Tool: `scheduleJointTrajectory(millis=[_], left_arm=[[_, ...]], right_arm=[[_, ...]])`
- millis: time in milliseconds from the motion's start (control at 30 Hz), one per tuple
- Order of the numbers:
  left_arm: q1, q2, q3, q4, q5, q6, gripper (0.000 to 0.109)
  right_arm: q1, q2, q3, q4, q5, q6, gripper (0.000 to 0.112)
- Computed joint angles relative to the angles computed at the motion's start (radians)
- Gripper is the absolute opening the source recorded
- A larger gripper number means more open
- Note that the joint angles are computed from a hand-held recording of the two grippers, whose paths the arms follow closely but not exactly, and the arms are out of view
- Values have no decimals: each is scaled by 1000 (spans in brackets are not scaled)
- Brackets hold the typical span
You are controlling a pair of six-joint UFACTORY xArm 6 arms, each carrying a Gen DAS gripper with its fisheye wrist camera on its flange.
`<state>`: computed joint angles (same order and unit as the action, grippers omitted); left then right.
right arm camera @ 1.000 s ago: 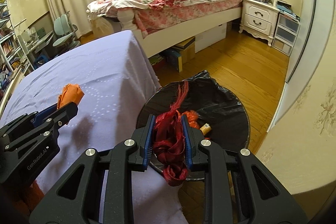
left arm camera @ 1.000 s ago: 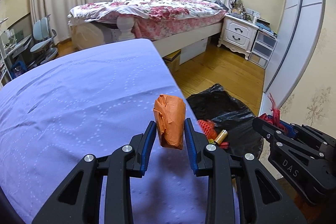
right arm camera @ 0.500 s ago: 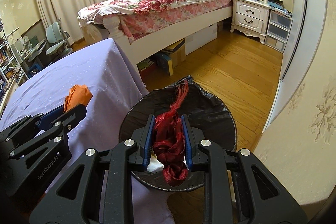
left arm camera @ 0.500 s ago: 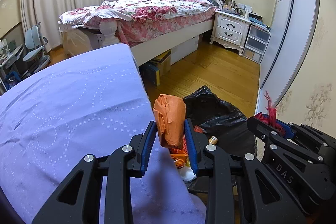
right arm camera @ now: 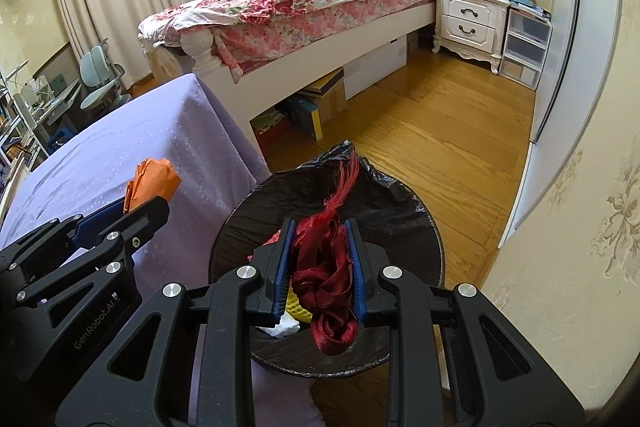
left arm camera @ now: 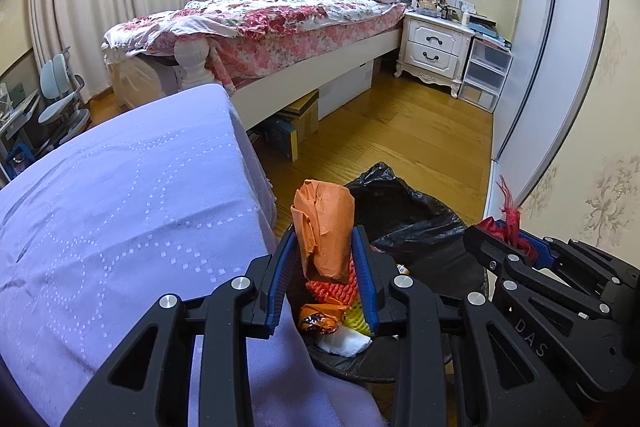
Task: Collect trash
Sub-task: 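Open both grippers over the bin to drop the ribbon and wrapper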
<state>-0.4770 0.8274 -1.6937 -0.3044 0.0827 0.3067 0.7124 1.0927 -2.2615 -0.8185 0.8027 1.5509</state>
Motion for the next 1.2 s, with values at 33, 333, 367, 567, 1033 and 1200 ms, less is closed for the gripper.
scheduleJointTrajectory(millis=[33, 333, 367, 567, 1033, 1200], left_arm=[[1, 4, -8, 11, 6, -11, 32], [2, 22, -37, 76, 30, -65, 35], [2, 24, -40, 81, 31, -70, 40], [4, 17, -23, 111, -2, -108, 64], [12, 13, -14, 182, -30, -181, 79], [17, 11, -11, 262, -33, -244, 80]], right_arm=[[-2, -1, 1, 1, -1, 0, 25], [-11, -2, 9, 6, -10, 6, 25], [-12, -2, 9, 6, -11, 5, 25], [-17, -10, 23, -4, -12, 21, 26], [-13, -41, 65, -49, 23, 83, 53], [-13, -64, 103, -67, 26, 113, 57]])
